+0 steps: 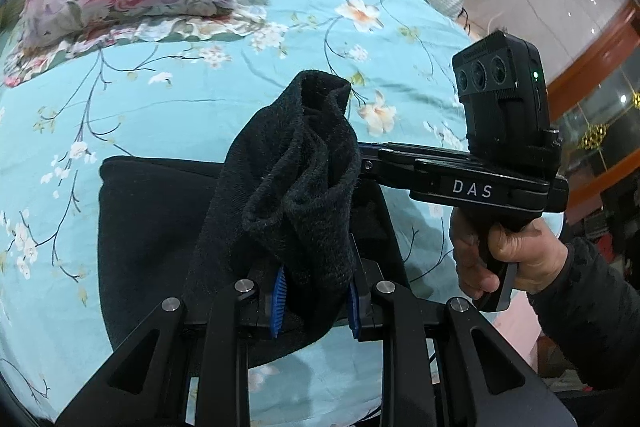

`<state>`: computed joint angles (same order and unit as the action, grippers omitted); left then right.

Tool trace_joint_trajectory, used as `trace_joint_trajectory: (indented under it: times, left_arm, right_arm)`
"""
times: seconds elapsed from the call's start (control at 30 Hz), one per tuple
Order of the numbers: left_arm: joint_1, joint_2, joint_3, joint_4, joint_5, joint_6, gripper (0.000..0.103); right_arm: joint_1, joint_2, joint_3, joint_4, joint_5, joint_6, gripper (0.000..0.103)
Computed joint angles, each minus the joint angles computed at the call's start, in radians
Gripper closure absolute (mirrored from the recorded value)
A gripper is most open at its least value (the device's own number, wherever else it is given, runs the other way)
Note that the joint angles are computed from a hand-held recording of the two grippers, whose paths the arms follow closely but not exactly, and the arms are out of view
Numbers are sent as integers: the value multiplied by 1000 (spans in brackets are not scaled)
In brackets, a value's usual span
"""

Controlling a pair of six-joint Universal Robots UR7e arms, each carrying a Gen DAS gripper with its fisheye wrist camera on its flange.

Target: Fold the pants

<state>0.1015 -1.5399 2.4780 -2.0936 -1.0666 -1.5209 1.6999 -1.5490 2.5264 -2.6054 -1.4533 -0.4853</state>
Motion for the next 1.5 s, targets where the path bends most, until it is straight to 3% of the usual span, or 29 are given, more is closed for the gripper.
trace_joint_trajectory:
  times: [0.33, 0.47, 0.6, 0.7, 0.77, 0.87, 1.07, 1.5]
  left_arm:
    - [24, 87, -9, -78, -42, 112, 77]
    - [47, 116, -3, -163, -66, 175, 62]
    - [51, 137, -2, -231, -82, 231, 54]
    - [56, 137, 6, -290, -103, 276, 53]
    - [51, 134, 2, -296, -104, 292, 48]
    - [43, 118, 0, -277, -93, 290, 47]
    - [24, 19, 18, -191, -73, 212, 45]
    - [-48, -300, 50, 197, 2, -79, 40]
  right_arm:
    - [-50, -72, 42, 15, -27, -3, 83]
    - [-75, -119, 61, 5, -61, 17, 82]
    - [-119, -218, 88, 5, -52, 57, 81]
    - [-146, -300, 107, 11, -55, 97, 66]
    - [-158, -357, 118, 17, -51, 124, 45]
    - [-155, -419, 127, 21, -47, 155, 43]
    - [-49, -425, 118, 2, -144, 252, 33]
    - [305, -228, 84, -93, -477, 525, 27]
